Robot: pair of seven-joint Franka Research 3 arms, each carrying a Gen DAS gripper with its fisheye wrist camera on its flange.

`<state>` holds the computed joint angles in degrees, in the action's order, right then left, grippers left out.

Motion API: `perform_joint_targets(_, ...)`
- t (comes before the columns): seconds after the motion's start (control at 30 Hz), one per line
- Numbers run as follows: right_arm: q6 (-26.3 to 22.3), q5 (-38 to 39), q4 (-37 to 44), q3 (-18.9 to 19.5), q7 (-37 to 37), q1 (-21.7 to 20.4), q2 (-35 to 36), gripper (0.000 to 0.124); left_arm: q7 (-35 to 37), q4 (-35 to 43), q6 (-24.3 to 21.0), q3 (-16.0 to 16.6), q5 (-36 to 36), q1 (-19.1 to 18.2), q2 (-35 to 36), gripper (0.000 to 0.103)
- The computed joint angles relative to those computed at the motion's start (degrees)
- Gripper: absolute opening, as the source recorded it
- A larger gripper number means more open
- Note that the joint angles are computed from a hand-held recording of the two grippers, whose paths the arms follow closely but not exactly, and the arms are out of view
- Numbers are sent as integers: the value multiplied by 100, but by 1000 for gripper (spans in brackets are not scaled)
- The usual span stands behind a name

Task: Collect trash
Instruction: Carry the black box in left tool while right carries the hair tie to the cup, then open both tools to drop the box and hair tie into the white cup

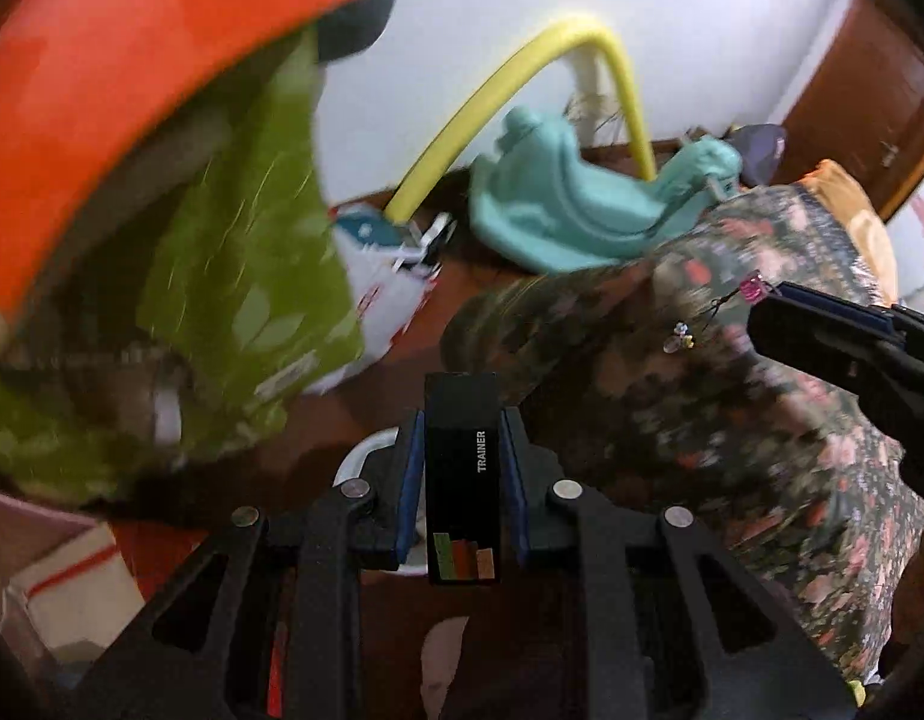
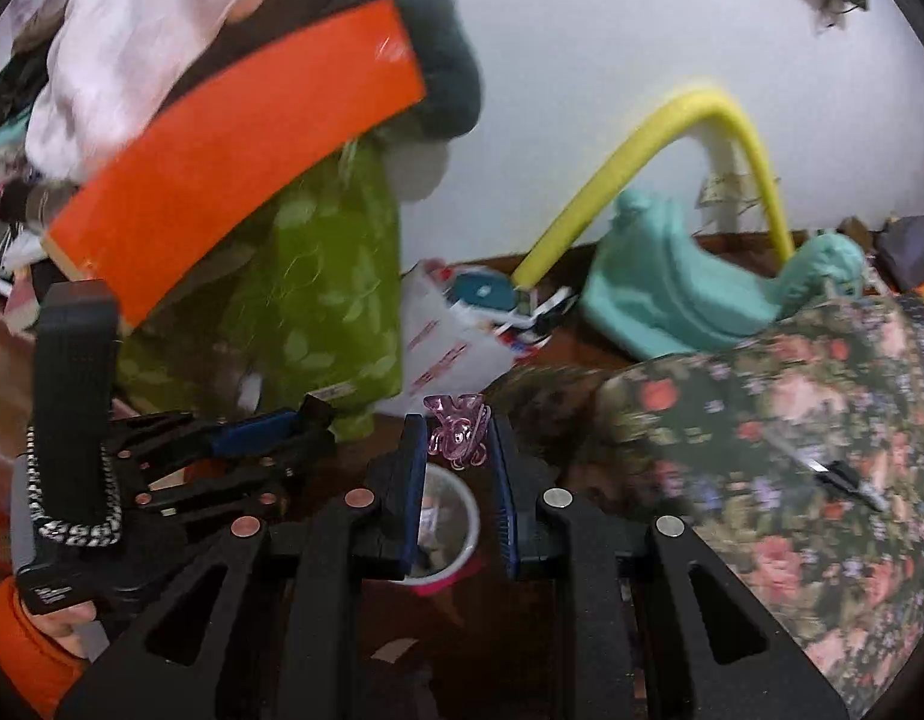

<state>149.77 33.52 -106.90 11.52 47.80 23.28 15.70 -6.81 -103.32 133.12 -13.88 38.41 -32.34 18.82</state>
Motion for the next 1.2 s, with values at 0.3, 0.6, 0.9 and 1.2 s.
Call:
perform_joint_targets(0.3, -673, -494, 653, 56, 421, 275, 779, 19, -11, -967, 843, -56, -728, 346, -49, 24)
perform_joint_targets(0.6, -1694, -1033, 1567, -59, 1057, 516, 1470, 21, 1, -1443, 1653, 0, -1041, 532, -69, 28)
perform_joint_targets(0.9, -1714, -1343, 1561, -114, 1265, 509, 1442, 33, 67, -1427, 1640, 5, -1256, 512, -78, 30)
perform_joint_targets(1.2, -1319, -1098, 1035, -122, 1149, 248, 915, 33, 305, -768, 879, -26, -1013, 306, -37, 30)
